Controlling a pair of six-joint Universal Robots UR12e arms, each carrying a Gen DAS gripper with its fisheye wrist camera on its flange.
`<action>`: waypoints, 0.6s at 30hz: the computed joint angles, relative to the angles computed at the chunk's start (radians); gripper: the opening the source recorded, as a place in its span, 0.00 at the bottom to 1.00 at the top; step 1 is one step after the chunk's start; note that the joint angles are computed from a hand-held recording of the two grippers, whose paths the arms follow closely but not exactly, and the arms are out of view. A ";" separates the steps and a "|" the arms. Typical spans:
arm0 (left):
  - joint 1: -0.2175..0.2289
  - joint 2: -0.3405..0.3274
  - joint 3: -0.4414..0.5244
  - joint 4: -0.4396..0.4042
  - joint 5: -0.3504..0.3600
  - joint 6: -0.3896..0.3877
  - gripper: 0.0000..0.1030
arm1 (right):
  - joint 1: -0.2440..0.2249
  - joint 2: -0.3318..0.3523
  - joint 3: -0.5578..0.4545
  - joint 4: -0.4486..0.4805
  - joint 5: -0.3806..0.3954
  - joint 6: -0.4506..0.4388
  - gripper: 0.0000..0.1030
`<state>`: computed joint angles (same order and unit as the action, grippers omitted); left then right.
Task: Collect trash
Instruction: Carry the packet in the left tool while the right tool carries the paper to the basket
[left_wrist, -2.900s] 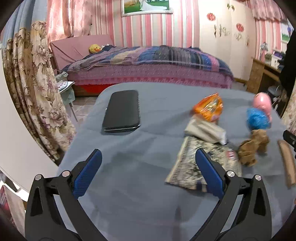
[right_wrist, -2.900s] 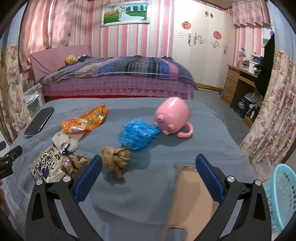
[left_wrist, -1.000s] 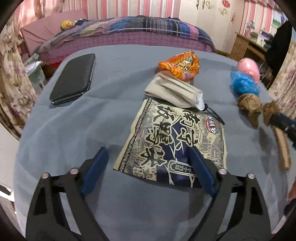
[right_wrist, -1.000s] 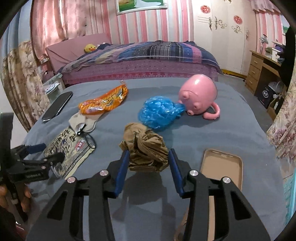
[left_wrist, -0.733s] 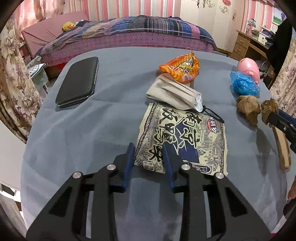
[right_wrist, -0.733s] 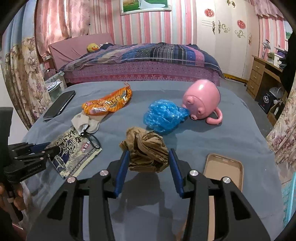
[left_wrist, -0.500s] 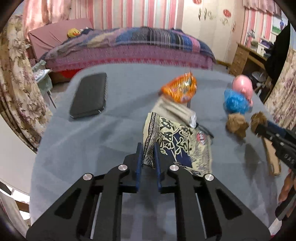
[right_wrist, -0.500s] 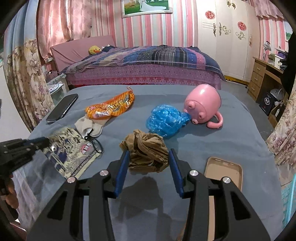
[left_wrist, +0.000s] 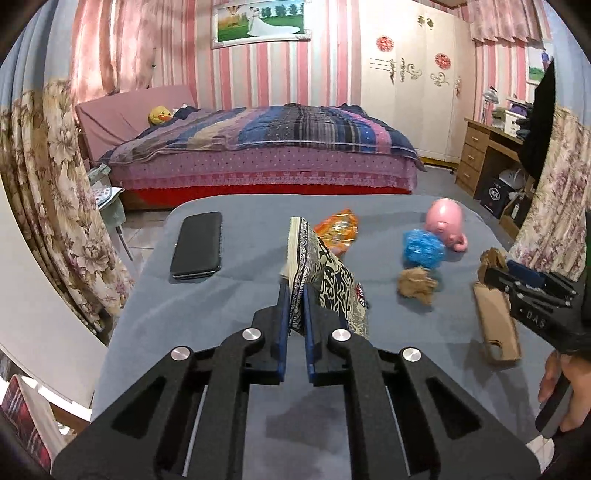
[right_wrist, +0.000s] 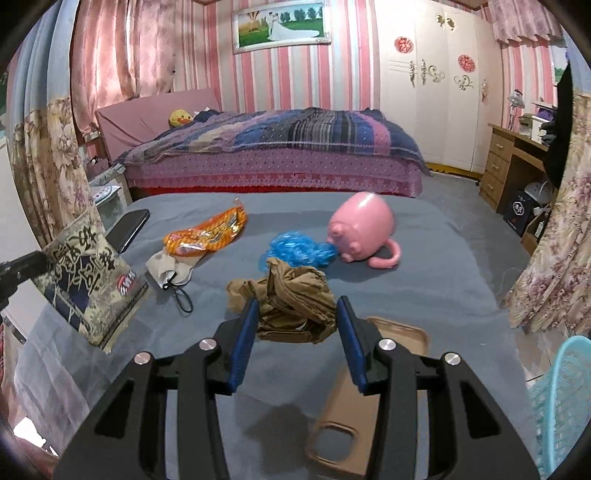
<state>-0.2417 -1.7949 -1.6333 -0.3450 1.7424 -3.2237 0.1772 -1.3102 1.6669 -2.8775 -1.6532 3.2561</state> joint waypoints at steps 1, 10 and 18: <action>-0.012 0.000 0.003 0.002 0.016 0.007 0.06 | -0.005 -0.007 0.008 -0.006 0.000 0.000 0.42; -0.092 -0.007 0.035 0.070 -0.003 0.021 0.06 | -0.085 -0.125 0.130 -0.074 -0.069 -0.004 0.42; -0.169 -0.048 0.091 0.068 -0.060 0.056 0.06 | -0.172 -0.231 0.234 -0.098 -0.148 0.000 0.42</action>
<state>-0.4107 -1.8428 -1.5420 -0.2769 1.6821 -3.1677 0.0051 -1.5415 1.9009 -2.9753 -1.8013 3.2564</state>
